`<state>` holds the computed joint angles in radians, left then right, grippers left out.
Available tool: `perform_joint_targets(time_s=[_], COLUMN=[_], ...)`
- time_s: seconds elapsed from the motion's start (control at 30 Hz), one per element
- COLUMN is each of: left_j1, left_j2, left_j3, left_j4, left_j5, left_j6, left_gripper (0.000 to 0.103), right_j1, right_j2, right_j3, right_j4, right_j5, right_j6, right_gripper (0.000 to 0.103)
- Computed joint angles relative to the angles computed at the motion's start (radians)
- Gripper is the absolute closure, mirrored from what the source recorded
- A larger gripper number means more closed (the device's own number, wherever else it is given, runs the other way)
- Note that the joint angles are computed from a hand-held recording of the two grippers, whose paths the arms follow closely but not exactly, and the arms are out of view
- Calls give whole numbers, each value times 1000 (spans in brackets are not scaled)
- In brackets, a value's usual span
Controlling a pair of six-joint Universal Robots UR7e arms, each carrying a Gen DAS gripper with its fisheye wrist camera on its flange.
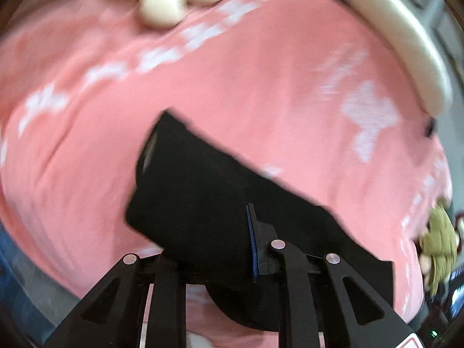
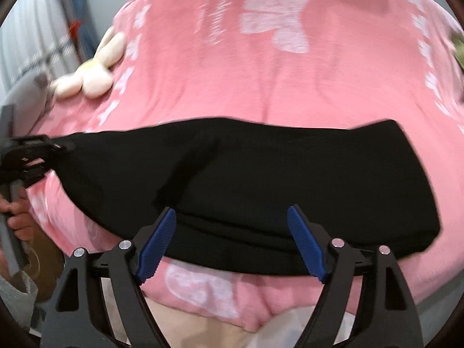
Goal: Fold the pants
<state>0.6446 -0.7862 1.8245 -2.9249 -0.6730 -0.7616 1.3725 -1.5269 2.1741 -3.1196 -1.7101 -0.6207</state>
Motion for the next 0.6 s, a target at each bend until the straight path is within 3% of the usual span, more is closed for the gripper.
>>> perform_joint_targets(time_s=[0.13,0.2,0.27,0.3,0.43,0.6], left_j1=[-88,-116,-125,-128,-155,-171], left_j2=[68,138,217,256,351,334], left_j3=[-106,-198,-299,-341,-387,-316], left_j4=[-32,32,184,261,393,374], left_j5=[-35,-77,-127,-140,-151,-195], left_j6=[169,219,221,203,175,177], left_gripper=[86,77,37,33,32,22], right_j1=[-81,-119,-154,-169,-233,-265], right_j2=[-85,-114,-135,-145,-183,-192], right_j3=[2,2,0,2,-3,-58], right_j4=[42,54,62,66,105,227], right_j5=[86,120,142,148,192,287], right_j6=[69,81,98,101,101,111], right_gripper=[22,22,22,22,21,21])
